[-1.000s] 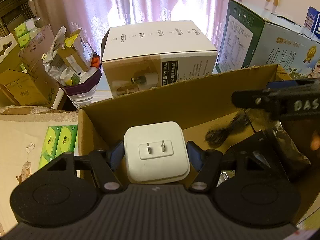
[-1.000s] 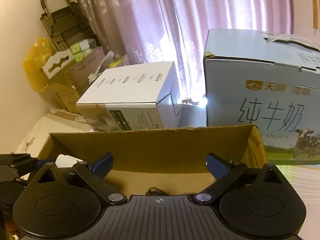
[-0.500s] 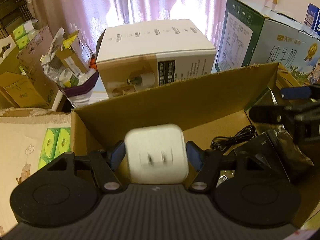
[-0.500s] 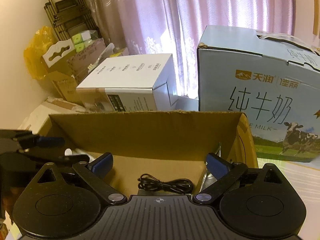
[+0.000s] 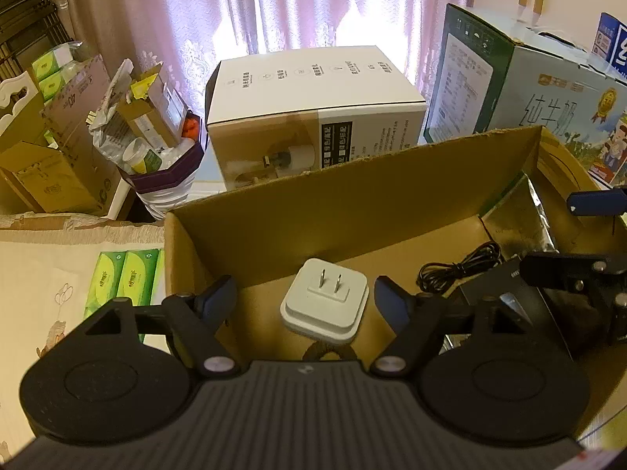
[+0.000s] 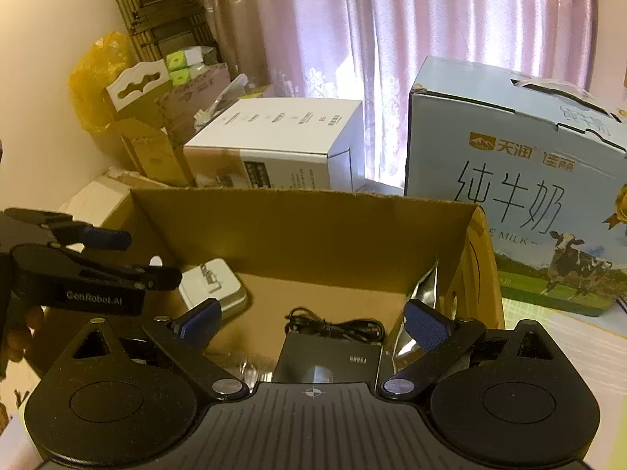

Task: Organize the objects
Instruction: 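Open the right tool to drop the cable while the left tool releases the adapter, then lift both tools out of the cardboard box and move back toward the table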

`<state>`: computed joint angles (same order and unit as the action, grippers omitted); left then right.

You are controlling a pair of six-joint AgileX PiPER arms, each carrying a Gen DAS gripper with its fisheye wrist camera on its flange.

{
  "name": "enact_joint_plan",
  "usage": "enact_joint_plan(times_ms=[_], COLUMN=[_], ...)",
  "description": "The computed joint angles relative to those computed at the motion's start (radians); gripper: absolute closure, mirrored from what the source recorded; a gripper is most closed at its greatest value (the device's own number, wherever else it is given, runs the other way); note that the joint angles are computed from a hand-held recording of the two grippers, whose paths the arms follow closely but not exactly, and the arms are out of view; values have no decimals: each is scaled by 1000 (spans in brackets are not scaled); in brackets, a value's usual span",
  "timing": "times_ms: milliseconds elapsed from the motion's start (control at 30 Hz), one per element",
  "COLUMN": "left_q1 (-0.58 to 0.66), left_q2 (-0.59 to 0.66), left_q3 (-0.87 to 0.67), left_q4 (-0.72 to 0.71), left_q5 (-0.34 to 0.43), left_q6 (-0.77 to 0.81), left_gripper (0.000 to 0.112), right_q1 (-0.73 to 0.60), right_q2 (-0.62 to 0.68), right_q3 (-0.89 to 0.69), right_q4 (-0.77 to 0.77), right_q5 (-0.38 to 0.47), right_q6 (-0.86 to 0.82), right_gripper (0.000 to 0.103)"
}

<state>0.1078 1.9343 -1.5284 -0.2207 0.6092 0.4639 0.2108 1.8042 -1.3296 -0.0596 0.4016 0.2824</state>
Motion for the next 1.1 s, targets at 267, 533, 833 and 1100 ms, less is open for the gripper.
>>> enact_joint_plan(times_ms=[267, 533, 833, 1100], left_q1=[19, 33, 58, 106], left_q2=[-90, -225, -384, -537], left_q3=[83, 196, 308, 427], left_q4=[-53, -131, -211, -279], left_q5=[6, 25, 69, 123], left_q6=[53, 129, 200, 264], left_gripper=[37, 35, 34, 34], right_q1=[34, 80, 166, 278], right_q2=[-93, -220, -379, -506], right_q3=[102, 212, 321, 426], right_q4=[-46, -142, -354, -511], right_q5=[-28, -50, -24, 42], right_q6=[71, 221, 494, 737], right_gripper=[6, 6, 6, 6])
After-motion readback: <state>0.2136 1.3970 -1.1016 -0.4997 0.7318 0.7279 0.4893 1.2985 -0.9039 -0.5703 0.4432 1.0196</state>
